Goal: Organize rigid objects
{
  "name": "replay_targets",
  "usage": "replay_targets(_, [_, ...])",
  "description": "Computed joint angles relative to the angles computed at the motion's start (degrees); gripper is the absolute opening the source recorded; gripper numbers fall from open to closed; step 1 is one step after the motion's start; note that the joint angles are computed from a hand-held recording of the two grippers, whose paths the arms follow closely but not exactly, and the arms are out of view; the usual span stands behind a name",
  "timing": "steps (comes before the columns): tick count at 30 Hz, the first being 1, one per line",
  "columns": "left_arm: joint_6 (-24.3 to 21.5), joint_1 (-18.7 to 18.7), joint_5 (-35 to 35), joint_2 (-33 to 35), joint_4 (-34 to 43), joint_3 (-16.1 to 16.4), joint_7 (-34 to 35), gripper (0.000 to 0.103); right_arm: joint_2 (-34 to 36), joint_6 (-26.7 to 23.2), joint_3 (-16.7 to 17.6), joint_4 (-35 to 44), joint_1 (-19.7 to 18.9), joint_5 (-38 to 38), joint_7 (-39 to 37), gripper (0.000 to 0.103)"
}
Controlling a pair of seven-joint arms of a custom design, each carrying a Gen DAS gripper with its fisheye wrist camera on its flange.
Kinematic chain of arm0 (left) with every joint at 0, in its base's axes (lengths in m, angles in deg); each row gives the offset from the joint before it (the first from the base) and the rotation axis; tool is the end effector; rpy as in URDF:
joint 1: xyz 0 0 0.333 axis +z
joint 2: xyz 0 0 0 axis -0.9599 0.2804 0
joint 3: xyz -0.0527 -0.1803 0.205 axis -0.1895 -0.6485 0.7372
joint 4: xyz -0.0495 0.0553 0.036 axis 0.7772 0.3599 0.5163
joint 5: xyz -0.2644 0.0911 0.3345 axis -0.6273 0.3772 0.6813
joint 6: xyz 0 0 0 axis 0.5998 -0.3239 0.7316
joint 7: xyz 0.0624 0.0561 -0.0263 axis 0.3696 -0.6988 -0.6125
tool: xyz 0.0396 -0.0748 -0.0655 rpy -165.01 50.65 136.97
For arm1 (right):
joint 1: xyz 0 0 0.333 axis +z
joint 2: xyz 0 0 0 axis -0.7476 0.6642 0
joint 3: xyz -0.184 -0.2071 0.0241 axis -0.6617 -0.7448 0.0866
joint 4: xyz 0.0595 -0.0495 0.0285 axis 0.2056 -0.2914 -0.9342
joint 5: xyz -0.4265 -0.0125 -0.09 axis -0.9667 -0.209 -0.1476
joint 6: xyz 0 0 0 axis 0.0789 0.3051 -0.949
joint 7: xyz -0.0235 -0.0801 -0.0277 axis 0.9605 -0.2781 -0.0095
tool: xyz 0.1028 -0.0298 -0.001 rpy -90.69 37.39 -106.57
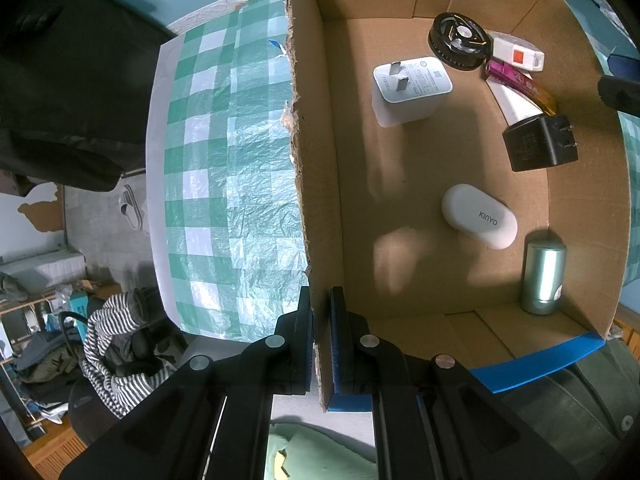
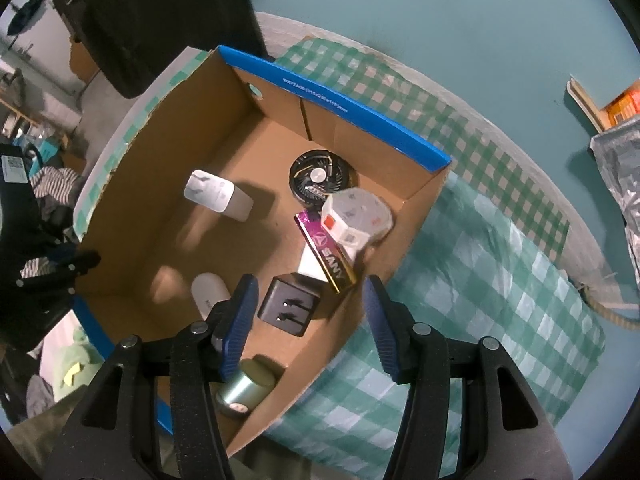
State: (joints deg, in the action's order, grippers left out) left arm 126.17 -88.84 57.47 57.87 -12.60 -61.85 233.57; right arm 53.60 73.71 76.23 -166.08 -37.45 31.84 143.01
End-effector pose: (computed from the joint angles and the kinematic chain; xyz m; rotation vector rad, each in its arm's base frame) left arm 0.6268 -0.2800 0.5259 0.0661 2.9494 0.1750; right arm 0.4401 0.1385 0.5532 -0.9146 2.8725 -0.1878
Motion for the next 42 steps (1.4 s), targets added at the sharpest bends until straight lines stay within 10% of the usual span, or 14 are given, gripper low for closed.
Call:
replay_targets(13, [-0.98, 0.08, -2.44, 0.83, 2.16, -0.21, -1.48, 0.009, -1.55, -3.02, 1.5, 1.66, -0.39, -2.21, 5.81, 0.068])
replay_targets(16, [-1.68, 0.23, -4.35, 1.1, 3.68, -0.46, -1.81, 0.028, -2.47, -3.58, 2.02, 1.75, -0.57, -3.0, 7.96, 0.068])
replay_targets(42, [-19.26, 3.46, -27.38, 8.99, 28.78, -2.97, -3.59, 0.081, -0.12, -23.66, 8.98, 17.0, -0.15, -16.76, 24.14, 0.07])
